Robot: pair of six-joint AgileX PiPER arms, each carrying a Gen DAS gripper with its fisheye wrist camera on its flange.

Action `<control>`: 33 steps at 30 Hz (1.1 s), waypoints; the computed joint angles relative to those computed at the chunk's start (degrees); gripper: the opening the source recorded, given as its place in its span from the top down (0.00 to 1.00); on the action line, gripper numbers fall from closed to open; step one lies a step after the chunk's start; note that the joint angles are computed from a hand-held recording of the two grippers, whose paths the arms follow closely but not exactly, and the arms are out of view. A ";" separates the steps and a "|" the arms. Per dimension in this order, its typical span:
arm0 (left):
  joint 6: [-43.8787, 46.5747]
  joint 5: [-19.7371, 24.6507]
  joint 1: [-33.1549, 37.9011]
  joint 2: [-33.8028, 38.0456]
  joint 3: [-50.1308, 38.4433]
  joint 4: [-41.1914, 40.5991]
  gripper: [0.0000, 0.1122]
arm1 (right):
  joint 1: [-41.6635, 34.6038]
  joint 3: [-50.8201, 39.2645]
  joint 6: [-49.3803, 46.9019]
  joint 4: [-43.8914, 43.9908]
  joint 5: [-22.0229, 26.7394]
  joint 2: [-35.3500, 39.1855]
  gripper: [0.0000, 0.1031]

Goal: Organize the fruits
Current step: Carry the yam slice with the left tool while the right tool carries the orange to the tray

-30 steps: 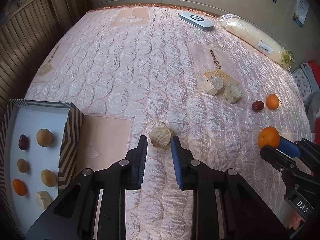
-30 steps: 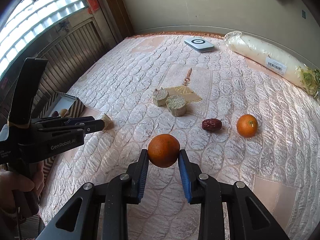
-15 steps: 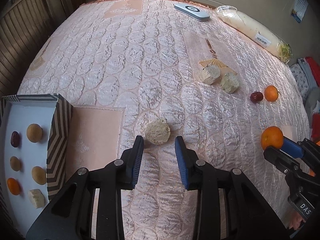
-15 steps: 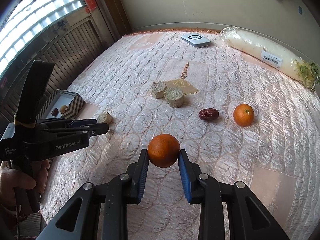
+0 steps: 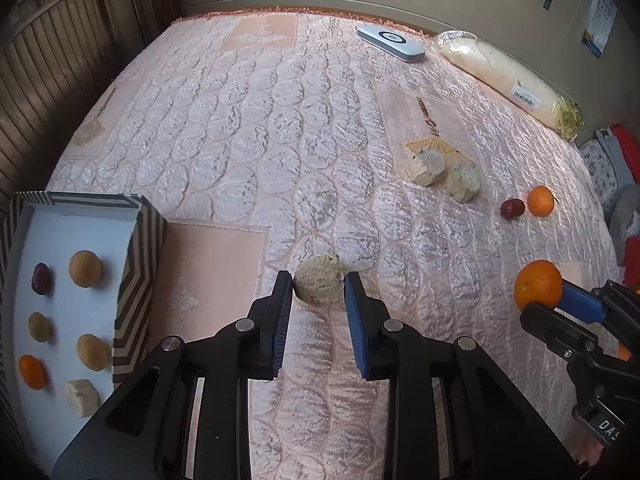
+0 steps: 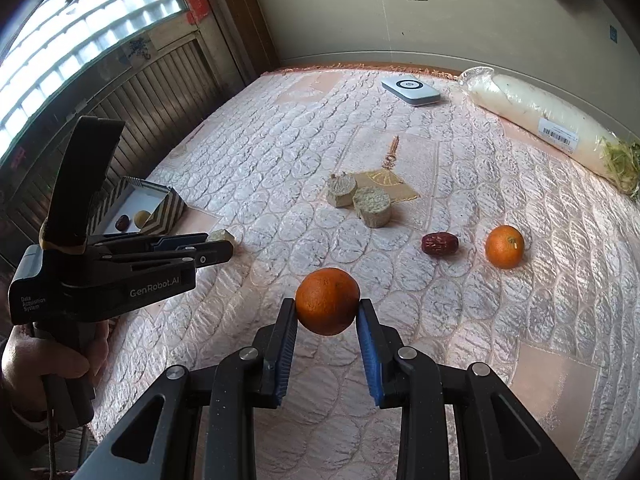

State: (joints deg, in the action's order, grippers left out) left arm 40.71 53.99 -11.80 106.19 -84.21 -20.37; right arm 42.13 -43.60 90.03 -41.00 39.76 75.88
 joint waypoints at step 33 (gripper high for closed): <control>6.91 6.39 28.73 1.58 -10.72 -0.54 0.77 | 7.51 -43.07 -29.78 12.74 2.34 30.93 0.72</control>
